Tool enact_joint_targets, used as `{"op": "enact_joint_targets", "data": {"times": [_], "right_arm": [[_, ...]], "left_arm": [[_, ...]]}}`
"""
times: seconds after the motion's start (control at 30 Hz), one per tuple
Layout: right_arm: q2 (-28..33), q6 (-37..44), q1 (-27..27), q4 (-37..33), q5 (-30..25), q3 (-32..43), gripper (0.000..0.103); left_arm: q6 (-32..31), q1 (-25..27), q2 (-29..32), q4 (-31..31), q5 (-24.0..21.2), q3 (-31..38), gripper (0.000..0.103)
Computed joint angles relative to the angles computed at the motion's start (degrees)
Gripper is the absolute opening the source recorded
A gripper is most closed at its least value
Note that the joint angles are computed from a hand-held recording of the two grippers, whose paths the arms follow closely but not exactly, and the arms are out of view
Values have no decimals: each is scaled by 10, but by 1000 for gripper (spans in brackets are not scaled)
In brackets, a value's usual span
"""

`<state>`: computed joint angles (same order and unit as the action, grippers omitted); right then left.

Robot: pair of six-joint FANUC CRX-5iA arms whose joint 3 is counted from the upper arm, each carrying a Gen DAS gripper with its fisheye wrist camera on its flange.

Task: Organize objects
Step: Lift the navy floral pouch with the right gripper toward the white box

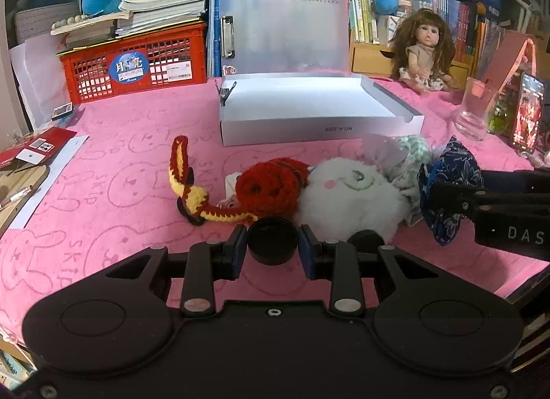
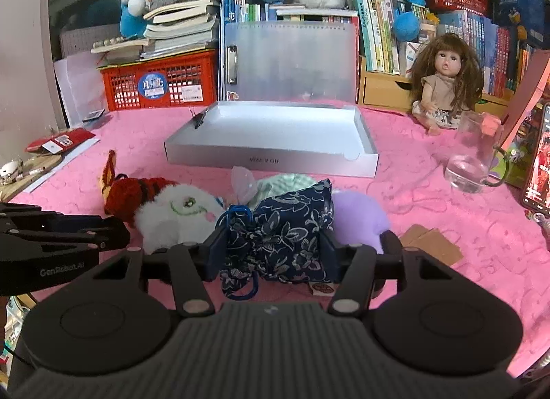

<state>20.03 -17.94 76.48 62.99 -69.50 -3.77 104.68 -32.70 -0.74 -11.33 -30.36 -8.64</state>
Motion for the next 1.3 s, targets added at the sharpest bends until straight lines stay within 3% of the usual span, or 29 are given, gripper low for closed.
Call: {"op": "enact_joint_targets", "data": {"times": [0.67, 1.3], "right_arm": [[-15, -28, -5, 14, -15, -10, 58], [-24, -38, -25, 33, -2, -18, 58]], "left_arm": [[-32, 8, 0, 30, 30, 15, 31], [-104, 24, 41, 109, 48, 50, 30]]}}
